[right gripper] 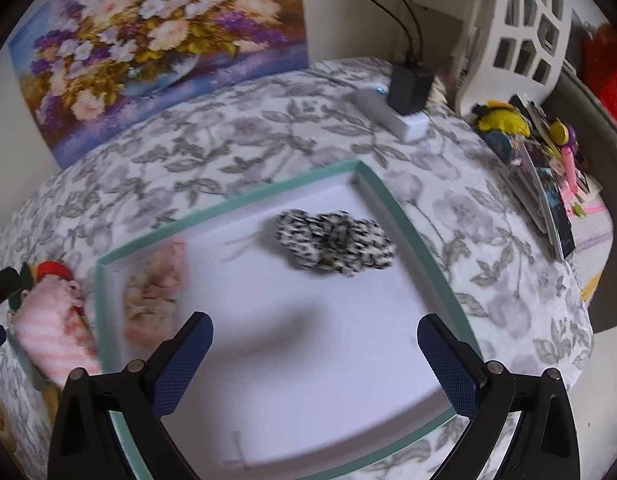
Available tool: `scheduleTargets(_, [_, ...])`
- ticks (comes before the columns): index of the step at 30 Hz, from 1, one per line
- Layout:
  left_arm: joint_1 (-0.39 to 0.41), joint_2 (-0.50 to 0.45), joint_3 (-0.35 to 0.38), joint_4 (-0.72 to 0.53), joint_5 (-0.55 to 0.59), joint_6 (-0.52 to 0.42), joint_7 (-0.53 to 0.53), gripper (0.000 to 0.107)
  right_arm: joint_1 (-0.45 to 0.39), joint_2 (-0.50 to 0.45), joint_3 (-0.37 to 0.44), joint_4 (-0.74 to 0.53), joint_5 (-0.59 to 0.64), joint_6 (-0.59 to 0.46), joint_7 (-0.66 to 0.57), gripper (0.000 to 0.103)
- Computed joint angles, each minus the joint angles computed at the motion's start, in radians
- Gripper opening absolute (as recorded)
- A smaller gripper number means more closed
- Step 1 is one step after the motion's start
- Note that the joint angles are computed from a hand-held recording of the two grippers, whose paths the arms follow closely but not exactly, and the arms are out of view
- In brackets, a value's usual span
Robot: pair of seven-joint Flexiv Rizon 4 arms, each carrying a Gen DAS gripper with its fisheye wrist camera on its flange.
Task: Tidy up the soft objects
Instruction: 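Grasp the blue face mask with left tool while right tool grasps pink fuzzy sock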
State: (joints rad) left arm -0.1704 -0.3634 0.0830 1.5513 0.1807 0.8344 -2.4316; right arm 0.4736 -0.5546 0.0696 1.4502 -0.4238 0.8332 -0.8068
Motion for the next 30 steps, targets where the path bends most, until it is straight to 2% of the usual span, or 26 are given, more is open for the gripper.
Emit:
scheduleTargets(2, [0.003, 0.028, 0.012, 0.015, 0.011, -0.027, -0.001, 0.095, 0.013, 0.008, 0.0, 0.001, -0.011, 0.016, 0.01, 0.103])
scheduleTargets(10, [0.031, 0.172, 0.04, 0.057, 0.17, -0.239, -0.078, 0.095, 0.072, 0.011, 0.019, -0.014, -0.045, 0.076, 0.004, 0.103])
scheduleTargets(15, [0.094, 0.269, 0.029, 0.159, 0.191, -0.224, -0.136, 0.095, 0.087, -0.006, 0.056, -0.039, -0.003, 0.104, -0.048, 0.103])
scheduleTargets(20, [0.149, 0.306, 0.012, 0.215, 0.186, -0.22, -0.167, 0.094, 0.121, -0.038, 0.073, -0.073, 0.024, 0.116, -0.105, 0.103])
scheduleTargets(26, [0.189, 0.272, -0.001, 0.245, 0.111, -0.176, -0.106, 0.094, 0.156, -0.09, 0.1, -0.12, 0.062, 0.122, -0.204, 0.103])
scheduleTargets(30, [0.209, 0.213, -0.004, 0.279, -0.026, -0.124, -0.015, 0.094, 0.182, -0.125, 0.101, -0.145, 0.072, 0.112, -0.262, 0.103])
